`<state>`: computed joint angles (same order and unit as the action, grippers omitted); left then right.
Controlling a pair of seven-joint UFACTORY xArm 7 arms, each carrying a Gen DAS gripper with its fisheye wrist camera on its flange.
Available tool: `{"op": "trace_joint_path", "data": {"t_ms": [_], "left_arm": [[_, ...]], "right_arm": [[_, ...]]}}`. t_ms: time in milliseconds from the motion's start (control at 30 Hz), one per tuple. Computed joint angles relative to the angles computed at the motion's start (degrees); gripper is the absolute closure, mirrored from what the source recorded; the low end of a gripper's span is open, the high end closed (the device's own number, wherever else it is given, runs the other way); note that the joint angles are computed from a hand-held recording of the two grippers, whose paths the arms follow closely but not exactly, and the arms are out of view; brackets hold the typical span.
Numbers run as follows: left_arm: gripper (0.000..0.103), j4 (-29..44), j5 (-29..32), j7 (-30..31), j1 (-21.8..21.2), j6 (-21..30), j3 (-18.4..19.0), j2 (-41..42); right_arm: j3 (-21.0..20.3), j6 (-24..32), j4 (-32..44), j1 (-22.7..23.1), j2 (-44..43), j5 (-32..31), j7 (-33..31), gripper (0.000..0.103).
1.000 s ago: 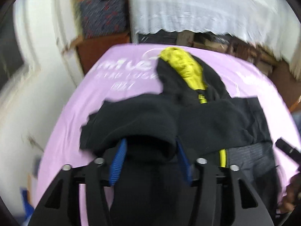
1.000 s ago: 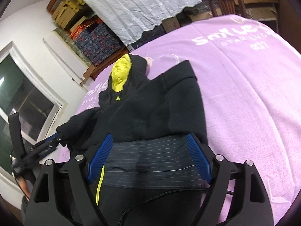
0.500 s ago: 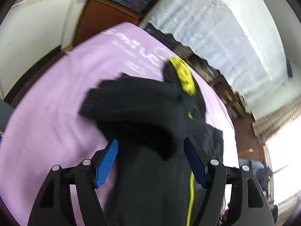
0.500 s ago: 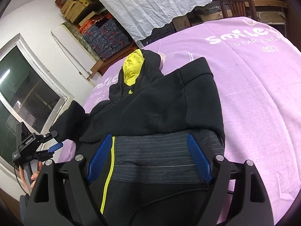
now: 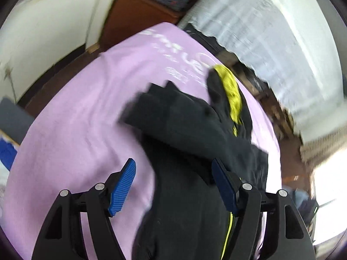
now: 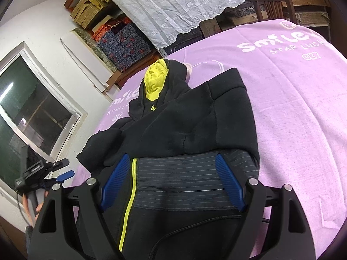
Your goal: Fold large clothes
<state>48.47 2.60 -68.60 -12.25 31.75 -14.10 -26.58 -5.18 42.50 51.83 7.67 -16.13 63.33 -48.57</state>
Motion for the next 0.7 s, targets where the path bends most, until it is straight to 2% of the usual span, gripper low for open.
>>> {"op": "trace_joint_path", "data": {"t_ms": [200, 300, 333, 367, 400, 433, 467, 567, 633, 700], "left_arm": [[0.030, -0.6, -5.3, 2.7, -0.2, -6.0, 5.0, 4.4], [0.036, -0.8, -10.4, 6.4, -2.1, -9.2, 7.5, 6.9], [0.048, -0.7, -10.5, 6.0, -1.5, -9.5, 7.1, 7.3], [0.068, -0.5, -10.2, 5.9, -1.1, -10.2, 6.7, 7.5], [0.071, 0.6, -8.8, 6.0, -0.3, -9.4, 6.0, 7.8], [0.074, 1.8, -6.2, 4.7, 1.1, -7.7, 4.5, 7.9], [0.083, 4.5, -1.2, 2.6, 3.3, -4.3, 2.1, 8.3], [0.088, 13.5, 12.5, -0.8, 5.7, 7.9, -3.2, 10.6], [0.089, 18.9, 18.8, -1.6, 4.8, 13.2, -5.3, 12.6], [0.089, 23.8, 22.8, -1.6, 3.2, 16.3, -6.5, 15.4]], "right_arm": [[0.5, -1.6, -0.4, 0.4, -0.1, -1.1, 0.2, 0.024], [0.1, -1.0, 0.0, 0.3, 0.4, -0.9, 0.8, 0.024], [0.1, -0.9, 0.1, 0.2, 0.5, -0.9, 1.0, 0.024], [0.1, -0.8, 0.1, 0.2, 0.5, -0.9, 0.9, 0.024], [0.1, -0.9, 0.1, 0.2, 0.4, -0.9, 0.8, 0.024], [0.3, -1.0, 0.0, 0.2, 0.3, -0.9, 0.6, 0.024], [0.4, -1.2, -0.1, 0.3, 0.1, -1.0, 0.5, 0.024], [0.8, -3.0, -0.9, 0.6, -0.9, -1.3, -0.2, 0.024], [0.8, -3.9, -1.2, 1.1, -1.3, -1.6, -0.5, 0.024], [0.5, -3.8, -1.2, 1.4, -1.4, -1.5, -0.6, 0.024]]}}
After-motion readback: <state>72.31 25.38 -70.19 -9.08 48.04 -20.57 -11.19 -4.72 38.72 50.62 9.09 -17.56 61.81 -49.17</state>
